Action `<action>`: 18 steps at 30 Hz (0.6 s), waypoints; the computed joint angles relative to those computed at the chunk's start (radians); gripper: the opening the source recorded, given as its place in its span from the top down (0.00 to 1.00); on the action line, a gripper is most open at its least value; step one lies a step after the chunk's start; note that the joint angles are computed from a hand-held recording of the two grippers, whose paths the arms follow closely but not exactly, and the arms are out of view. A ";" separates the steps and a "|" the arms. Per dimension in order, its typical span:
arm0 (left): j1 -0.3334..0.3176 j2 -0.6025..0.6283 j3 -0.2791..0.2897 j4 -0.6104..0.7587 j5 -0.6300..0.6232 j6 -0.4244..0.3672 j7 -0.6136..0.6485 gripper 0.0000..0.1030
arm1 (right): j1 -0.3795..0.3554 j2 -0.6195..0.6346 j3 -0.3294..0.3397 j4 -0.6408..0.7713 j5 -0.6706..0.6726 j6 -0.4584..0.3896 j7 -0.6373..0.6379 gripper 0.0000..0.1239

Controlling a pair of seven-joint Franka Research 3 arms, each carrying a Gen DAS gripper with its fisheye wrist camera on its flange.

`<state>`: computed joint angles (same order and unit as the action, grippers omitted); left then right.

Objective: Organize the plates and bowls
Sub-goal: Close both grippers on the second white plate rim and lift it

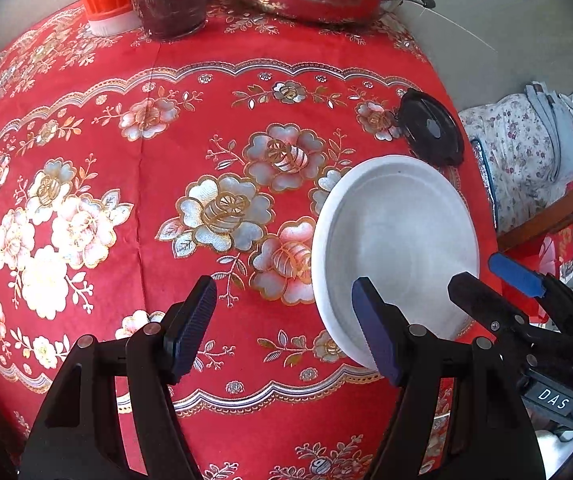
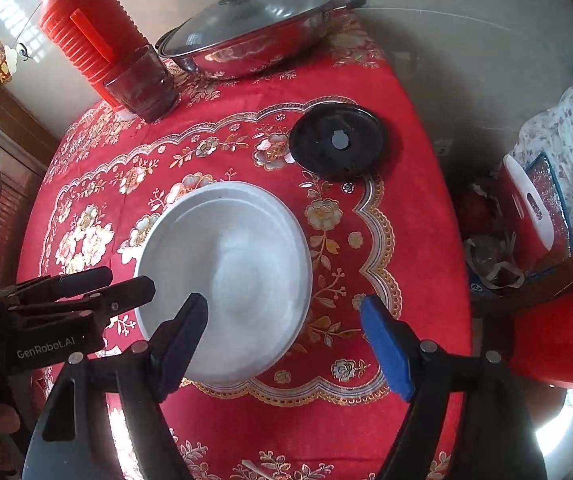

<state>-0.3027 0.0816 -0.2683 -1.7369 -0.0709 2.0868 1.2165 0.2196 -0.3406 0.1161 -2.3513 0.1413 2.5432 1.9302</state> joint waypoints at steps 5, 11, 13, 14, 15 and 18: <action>-0.005 0.017 -0.003 0.012 0.017 0.001 -0.012 0.31 | 0.004 0.026 -0.004 0.021 -0.005 -0.015 -0.028 0.36; -0.014 0.024 -0.006 0.008 0.061 0.019 -0.034 0.31 | -0.006 0.043 0.005 0.039 -0.044 -0.020 -0.016 0.36; -0.020 0.028 -0.007 0.008 0.084 0.029 -0.045 0.31 | -0.004 0.045 0.004 0.037 -0.049 -0.011 -0.014 0.36; -0.022 0.028 -0.008 0.008 0.093 0.031 -0.050 0.31 | -0.004 0.048 0.006 0.039 -0.054 -0.008 -0.011 0.36; -0.024 0.028 -0.008 0.007 0.101 0.035 -0.053 0.31 | -0.007 0.051 0.012 0.041 -0.071 -0.008 -0.001 0.36; -0.033 0.041 -0.009 0.019 0.151 0.028 -0.068 0.31 | -0.007 0.057 0.015 0.039 -0.090 -0.003 0.018 0.36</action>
<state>-0.3362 0.1225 -0.2771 -1.7176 0.0797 2.1153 1.1485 0.2126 -0.2840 0.1310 -2.3121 0.0511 2.5402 1.9483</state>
